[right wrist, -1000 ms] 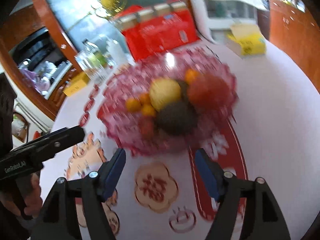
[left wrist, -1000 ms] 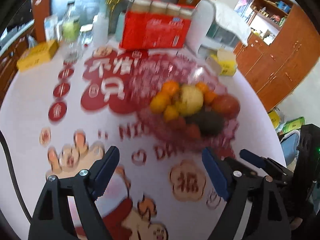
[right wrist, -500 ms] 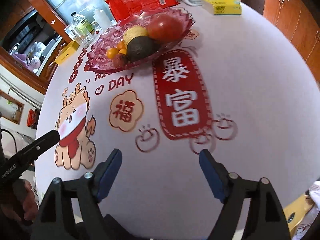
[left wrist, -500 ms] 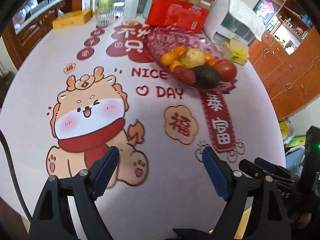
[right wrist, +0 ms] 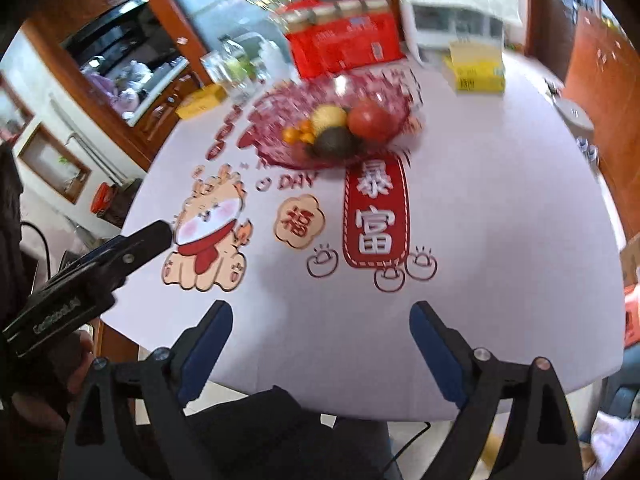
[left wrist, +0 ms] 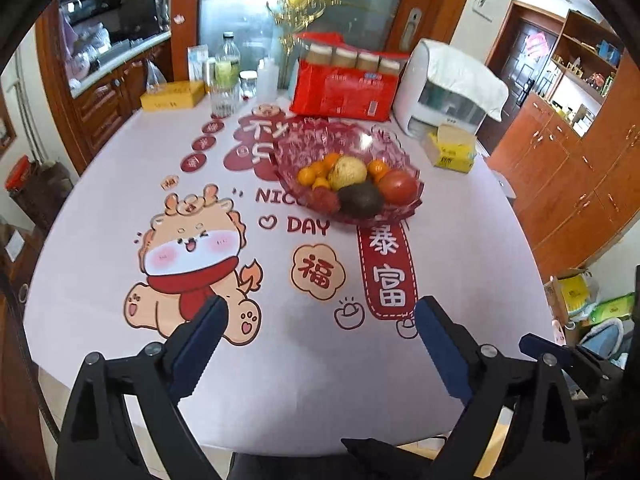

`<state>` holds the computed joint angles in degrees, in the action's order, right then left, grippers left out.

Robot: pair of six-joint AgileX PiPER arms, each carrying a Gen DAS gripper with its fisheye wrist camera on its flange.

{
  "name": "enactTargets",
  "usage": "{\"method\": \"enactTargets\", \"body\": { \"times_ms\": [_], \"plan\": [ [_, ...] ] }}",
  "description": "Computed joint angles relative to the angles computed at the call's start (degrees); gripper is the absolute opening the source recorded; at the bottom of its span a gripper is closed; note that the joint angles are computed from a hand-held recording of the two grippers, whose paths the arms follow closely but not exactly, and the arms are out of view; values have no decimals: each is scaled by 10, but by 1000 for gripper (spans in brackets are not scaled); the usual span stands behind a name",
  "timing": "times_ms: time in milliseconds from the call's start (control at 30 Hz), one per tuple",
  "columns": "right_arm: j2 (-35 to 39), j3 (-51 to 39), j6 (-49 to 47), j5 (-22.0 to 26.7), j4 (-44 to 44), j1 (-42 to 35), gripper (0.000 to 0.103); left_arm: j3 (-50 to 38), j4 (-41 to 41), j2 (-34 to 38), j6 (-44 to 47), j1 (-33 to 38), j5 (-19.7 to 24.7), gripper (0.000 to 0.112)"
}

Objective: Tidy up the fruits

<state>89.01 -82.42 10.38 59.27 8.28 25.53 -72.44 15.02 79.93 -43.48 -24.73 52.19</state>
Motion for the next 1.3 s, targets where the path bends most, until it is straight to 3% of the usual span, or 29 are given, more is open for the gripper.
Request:
{"method": "enactTargets", "body": {
  "times_ms": [300,600,1300],
  "plan": [
    [-58,58,23,-50,-42,18,94,3,146,-21,-155,-127,61,102],
    [-85,95,67,-83,-78,29,100,-4,219,-12,-219,-176,119,102],
    [-103,101,46,-93,-89,4,103,-44,235,35,-238,-183,160,102]
  ]
}}
